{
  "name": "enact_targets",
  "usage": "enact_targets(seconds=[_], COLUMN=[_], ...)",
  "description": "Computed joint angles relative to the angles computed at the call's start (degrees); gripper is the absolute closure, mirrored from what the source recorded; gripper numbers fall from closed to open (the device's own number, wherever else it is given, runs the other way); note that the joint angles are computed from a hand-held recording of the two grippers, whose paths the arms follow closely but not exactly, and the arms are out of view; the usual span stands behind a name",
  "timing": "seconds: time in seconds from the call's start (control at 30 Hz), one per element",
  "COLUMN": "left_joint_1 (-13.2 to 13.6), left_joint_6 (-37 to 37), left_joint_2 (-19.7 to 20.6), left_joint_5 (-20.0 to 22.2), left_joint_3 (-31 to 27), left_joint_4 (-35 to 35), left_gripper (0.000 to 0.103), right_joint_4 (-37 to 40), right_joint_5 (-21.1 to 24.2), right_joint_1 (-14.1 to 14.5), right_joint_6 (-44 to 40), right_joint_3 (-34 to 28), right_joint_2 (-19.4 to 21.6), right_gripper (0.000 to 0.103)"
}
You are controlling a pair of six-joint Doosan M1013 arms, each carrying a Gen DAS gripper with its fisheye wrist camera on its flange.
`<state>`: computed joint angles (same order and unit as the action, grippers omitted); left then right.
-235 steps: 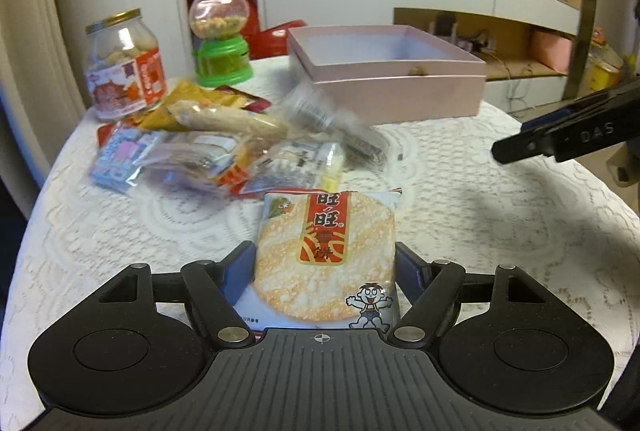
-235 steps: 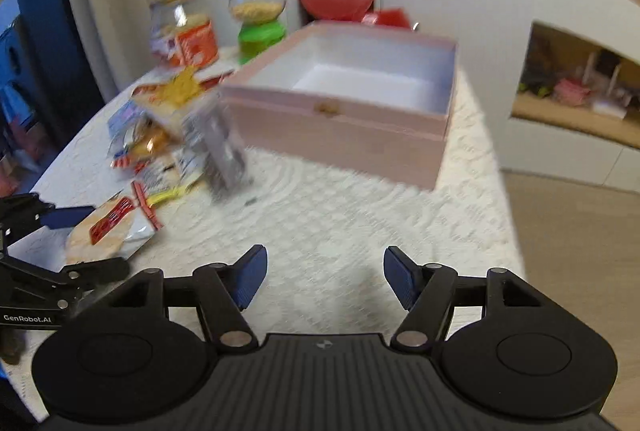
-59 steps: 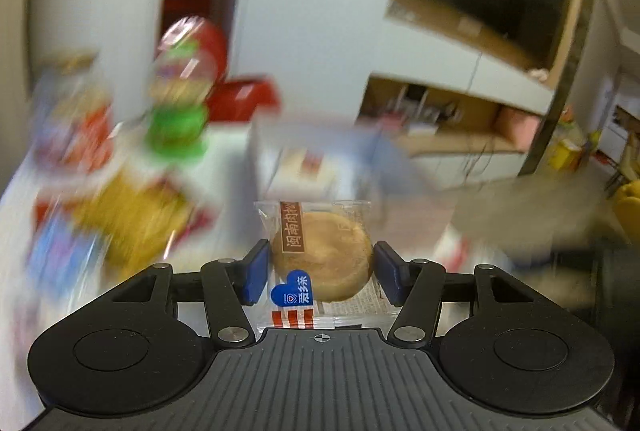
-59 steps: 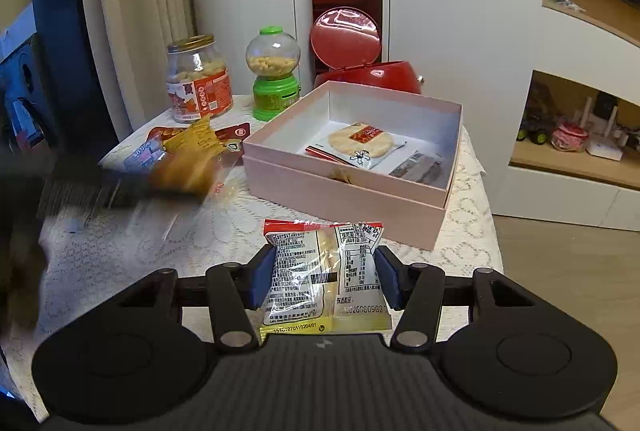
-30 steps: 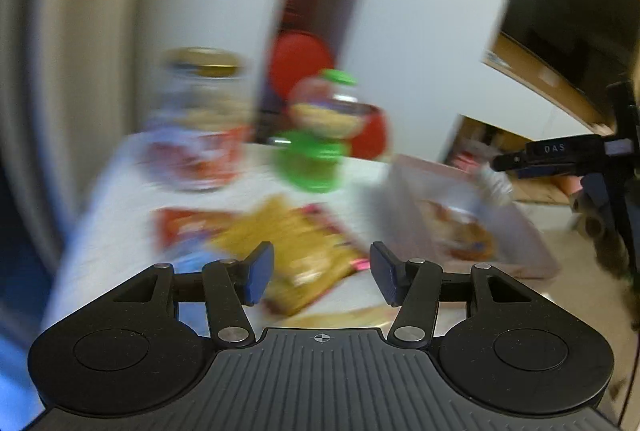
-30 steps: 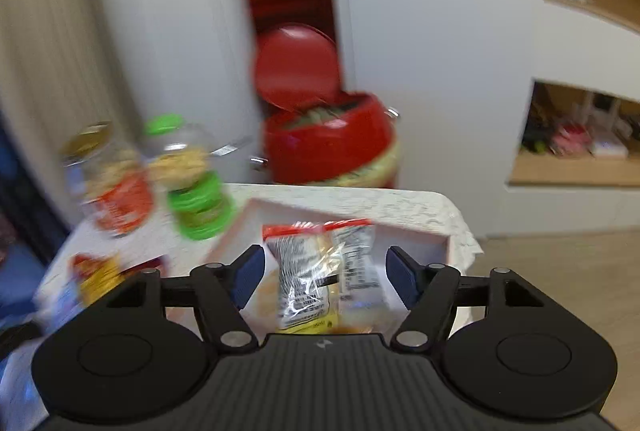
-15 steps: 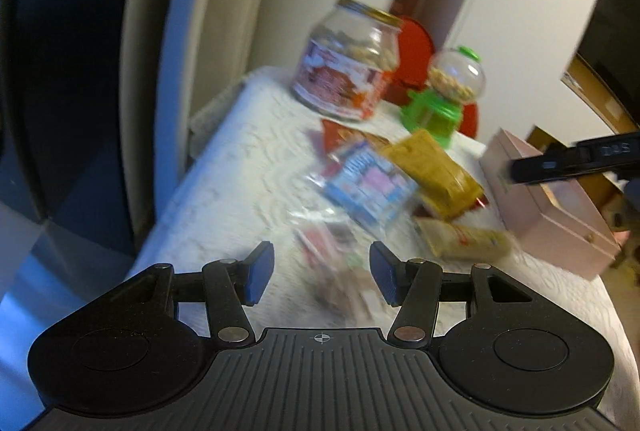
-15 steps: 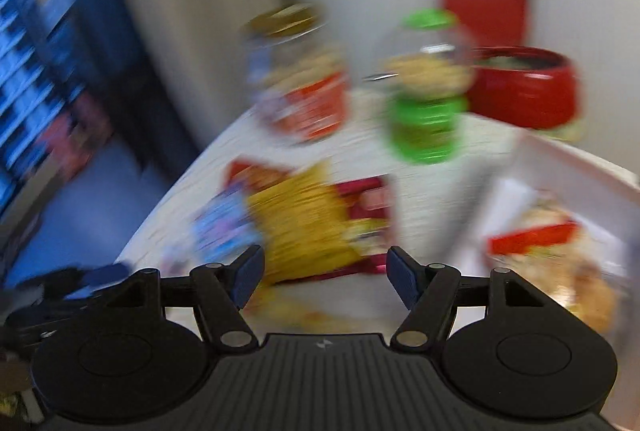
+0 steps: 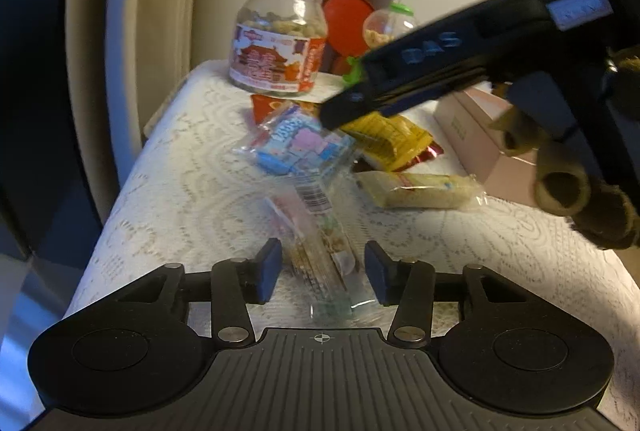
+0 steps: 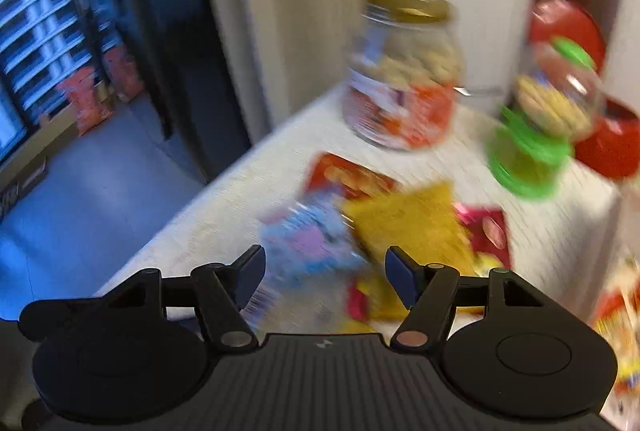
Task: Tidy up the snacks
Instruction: 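Grasp clear stick packets with the left tool while the right grasps the Peppa Pig packet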
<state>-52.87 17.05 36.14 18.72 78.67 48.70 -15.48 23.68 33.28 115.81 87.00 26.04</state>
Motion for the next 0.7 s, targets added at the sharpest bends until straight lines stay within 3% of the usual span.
enact_targets(seconds=[0.17,0.27,0.33,0.4,0.57,0.7], left_joint_1=[-0.48,0.05,0.15,0.22,0.13,0.16], left_joint_6=[-4.57,-5.3,-6.47,-8.11,-9.42,-7.88], left_joint_2=[-0.72,-1.57,-1.98,-2.2,-2.23,-1.82], left_joint_5=[4.44,2.27,1.65,1.42,1.57,1.44], left_joint_3=[0.64,2.12,2.92,3.48,3.52,2.76], left_joint_4=[3.76,3.28,4.32,5.83,6.7,4.76], left_gripper=[0.057,0.057,0.056,0.057,0.058,0.058], right_joint_4=[0.47,5.93,4.23,2.46,18.56,21.22], right_joint_5=[6.37,8.92,7.25,7.42,7.38,5.39], right_joint_1=[0.44,-0.34,0.19,0.78,-0.91,-1.21], right_joint_6=[0.02,-3.25,-3.19,-3.66,-14.84,-15.45], right_joint_3=[-6.61,-8.29,-6.42,-4.84,0.13,6.02], right_joint_2=[5.13,6.97,6.04,4.89,0.74,-2.99], right_gripper=[0.035,0.031,0.033,0.043,0.044,0.044])
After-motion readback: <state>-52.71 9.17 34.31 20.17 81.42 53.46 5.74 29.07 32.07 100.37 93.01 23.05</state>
